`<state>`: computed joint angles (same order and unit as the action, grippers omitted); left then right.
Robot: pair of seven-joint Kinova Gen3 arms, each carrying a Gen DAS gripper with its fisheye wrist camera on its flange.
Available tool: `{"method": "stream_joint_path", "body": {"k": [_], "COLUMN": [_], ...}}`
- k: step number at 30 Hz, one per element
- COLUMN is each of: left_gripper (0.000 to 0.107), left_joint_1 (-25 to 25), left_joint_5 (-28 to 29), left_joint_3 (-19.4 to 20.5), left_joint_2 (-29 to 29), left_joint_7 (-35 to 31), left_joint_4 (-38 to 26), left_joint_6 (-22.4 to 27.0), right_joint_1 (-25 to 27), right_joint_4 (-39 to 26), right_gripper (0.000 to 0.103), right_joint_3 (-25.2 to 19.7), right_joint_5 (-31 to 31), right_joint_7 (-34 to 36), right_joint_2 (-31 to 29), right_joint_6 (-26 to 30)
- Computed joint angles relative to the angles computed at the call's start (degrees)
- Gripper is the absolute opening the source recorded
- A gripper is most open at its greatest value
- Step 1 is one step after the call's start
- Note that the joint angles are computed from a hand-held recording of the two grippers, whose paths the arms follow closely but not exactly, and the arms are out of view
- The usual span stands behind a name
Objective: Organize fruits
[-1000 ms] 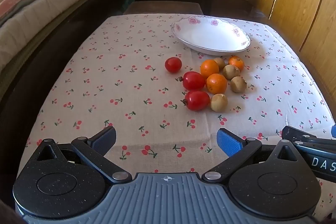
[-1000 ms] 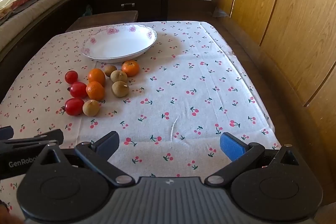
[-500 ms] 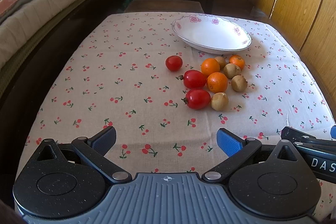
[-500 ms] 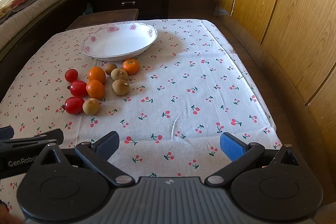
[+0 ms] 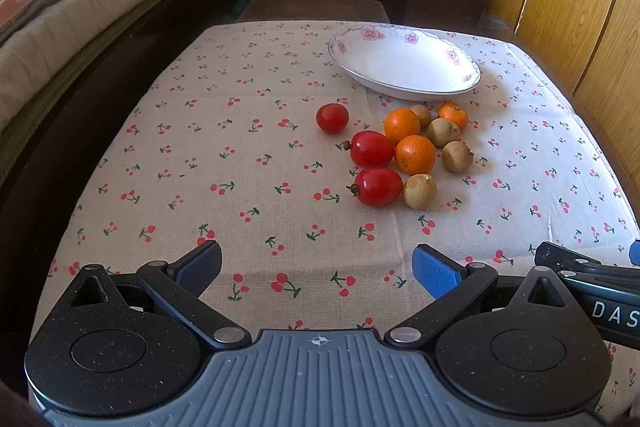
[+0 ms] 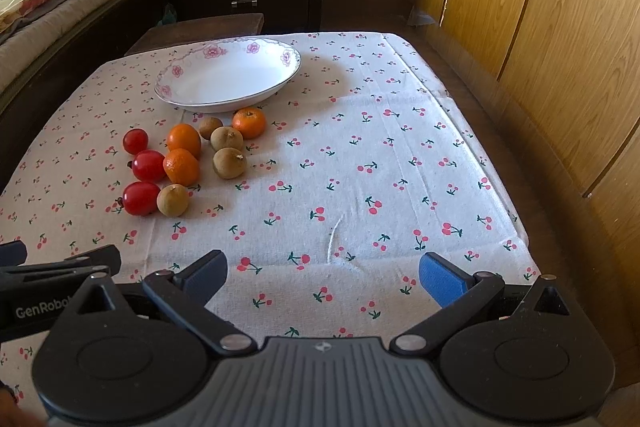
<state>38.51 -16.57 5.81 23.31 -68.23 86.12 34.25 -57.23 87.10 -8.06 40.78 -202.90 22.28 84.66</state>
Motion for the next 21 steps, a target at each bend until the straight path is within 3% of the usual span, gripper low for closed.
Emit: {"method": "stream_joint_path", "body": {"k": [21], "left_gripper": [0.102], "left_joint_1": [-0.38], "left_joint_5": [0.45], "left_joint_3": [0.08], "left_joint_2": [-0.13], "left_joint_7": [-0.52], "left_joint_4": [0.43], "left_joint_6": [-0.13], "right_joint_1": [0.37], "right_joint_4": [0.03], "right_gripper": [0.102], "right_joint_3": [0.06], "right_joint_5": [-0.46], "right_joint_7": [-0.02], "right_joint_2": [0.0], "right_joint_6": [-0.88]}}
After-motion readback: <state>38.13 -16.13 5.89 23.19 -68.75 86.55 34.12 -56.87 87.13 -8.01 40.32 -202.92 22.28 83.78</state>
